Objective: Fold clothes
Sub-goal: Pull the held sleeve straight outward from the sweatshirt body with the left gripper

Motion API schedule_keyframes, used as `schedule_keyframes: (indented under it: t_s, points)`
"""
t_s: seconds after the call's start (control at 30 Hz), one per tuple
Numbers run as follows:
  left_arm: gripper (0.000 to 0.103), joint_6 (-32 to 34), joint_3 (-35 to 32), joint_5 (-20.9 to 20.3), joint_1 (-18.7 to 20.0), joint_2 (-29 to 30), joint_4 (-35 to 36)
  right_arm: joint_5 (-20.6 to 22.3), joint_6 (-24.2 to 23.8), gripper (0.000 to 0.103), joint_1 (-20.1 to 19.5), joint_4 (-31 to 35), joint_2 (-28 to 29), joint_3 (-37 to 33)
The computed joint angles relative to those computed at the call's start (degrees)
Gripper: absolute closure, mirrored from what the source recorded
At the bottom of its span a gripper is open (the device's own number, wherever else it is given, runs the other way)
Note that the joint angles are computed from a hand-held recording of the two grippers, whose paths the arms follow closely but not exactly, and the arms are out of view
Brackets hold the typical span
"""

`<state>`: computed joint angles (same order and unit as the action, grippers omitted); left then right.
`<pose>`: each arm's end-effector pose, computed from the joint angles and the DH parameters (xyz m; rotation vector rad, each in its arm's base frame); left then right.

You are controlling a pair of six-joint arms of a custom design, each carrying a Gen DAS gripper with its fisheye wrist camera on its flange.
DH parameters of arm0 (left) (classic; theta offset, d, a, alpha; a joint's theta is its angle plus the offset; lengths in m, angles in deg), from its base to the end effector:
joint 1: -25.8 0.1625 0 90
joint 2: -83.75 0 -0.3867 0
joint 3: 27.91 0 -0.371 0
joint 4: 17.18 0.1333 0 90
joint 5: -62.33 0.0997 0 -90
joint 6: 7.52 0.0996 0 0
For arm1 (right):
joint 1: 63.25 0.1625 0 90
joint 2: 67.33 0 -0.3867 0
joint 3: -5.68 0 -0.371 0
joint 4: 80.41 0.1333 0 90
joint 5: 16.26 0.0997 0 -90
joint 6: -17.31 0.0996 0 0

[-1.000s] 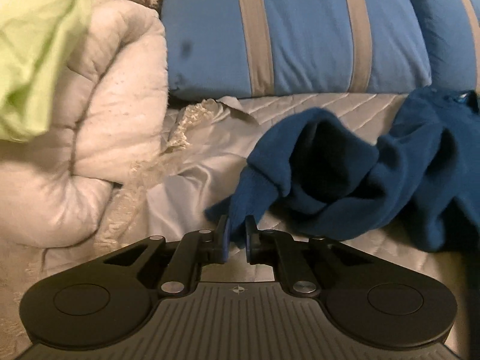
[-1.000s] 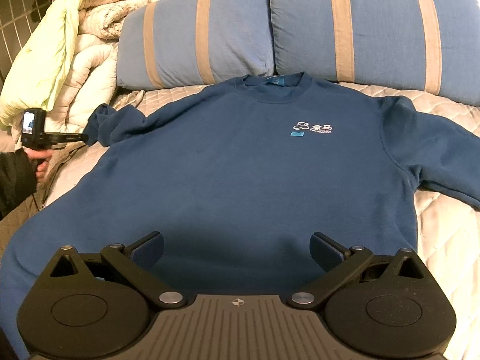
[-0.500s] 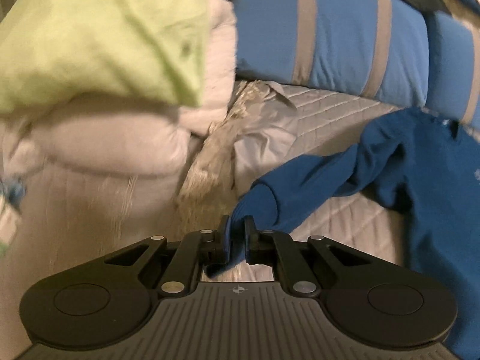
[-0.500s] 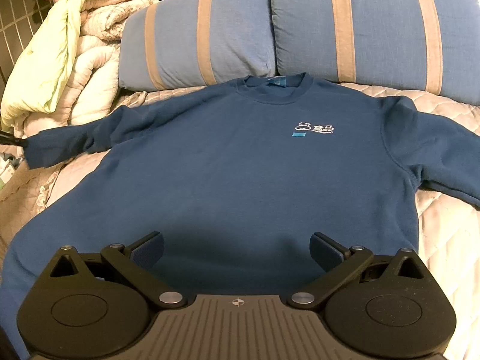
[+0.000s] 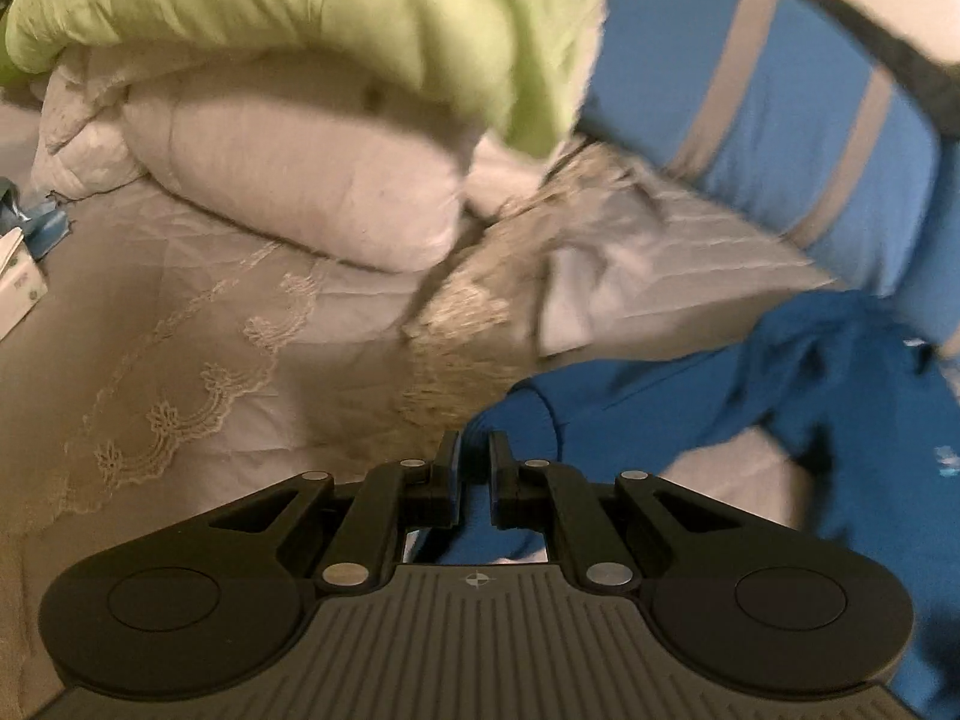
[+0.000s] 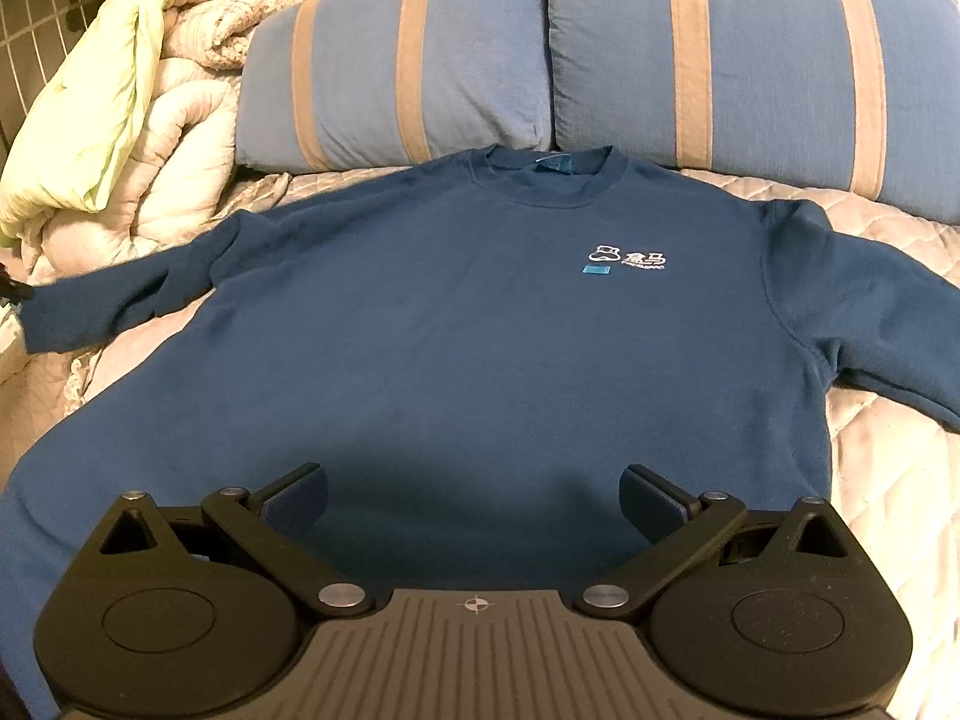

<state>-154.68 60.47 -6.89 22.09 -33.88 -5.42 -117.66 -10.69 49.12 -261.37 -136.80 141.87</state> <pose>-0.0962 -0.1627 0.5633 -0.6529 1.8891 -1.0491 0.2623 -0.3389 0.1358 1.1631 -2.6177 0.6002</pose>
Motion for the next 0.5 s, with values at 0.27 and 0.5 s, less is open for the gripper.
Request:
schedule_keyframes:
  t_s: [0.27, 0.5]
  points:
    - [0.093, -0.40, 3.42, 7.02, 12.67, -2.99, 4.76, -0.77, 0.09, 0.000, 0.50, -1.01, 0.33, 0.23]
    - [0.077, -9.47, 7.74, 3.21, 5.83, -5.99, 13.82, -0.76, 0.28, 0.000, 0.44, -0.93, 0.33, 0.13]
